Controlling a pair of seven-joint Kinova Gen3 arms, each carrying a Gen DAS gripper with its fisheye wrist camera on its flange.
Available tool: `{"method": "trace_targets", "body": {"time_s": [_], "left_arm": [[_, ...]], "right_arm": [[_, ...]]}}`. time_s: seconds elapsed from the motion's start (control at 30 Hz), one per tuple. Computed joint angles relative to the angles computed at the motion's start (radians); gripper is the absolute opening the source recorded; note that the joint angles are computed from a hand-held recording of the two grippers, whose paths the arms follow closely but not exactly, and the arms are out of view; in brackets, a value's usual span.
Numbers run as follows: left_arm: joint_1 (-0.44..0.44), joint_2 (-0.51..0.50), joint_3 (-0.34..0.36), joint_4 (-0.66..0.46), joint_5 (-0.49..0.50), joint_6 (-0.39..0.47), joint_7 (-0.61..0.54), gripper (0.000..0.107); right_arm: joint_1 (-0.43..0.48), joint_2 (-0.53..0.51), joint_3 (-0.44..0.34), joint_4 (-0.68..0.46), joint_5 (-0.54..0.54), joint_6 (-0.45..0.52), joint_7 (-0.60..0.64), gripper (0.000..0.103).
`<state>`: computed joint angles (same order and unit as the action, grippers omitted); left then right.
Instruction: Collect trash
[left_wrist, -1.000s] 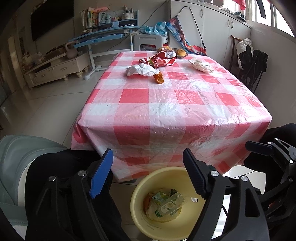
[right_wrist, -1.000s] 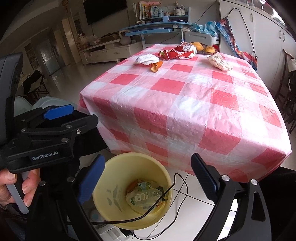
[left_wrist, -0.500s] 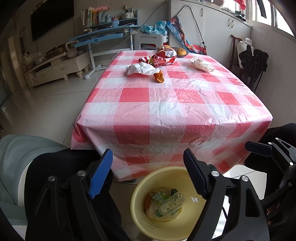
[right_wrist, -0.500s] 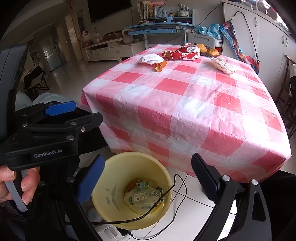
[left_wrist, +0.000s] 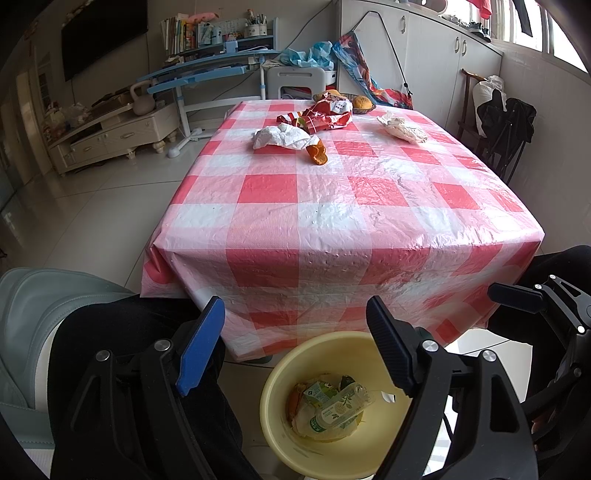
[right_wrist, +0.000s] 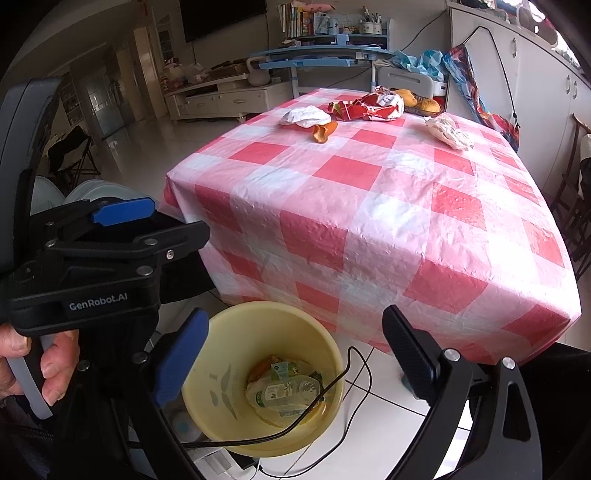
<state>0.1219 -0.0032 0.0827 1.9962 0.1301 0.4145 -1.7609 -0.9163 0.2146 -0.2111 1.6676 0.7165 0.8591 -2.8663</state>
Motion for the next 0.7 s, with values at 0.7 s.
{"method": "trace_targets", "body": {"time_s": [0.7], "left_arm": [[-0.034, 0.01, -0.022, -0.031, 0.158, 0.017, -0.098, 0.079]], "right_arm": [[-0.008, -0.019, 0.003, 0.009, 0.042, -0.004, -0.054, 0.091]]}}
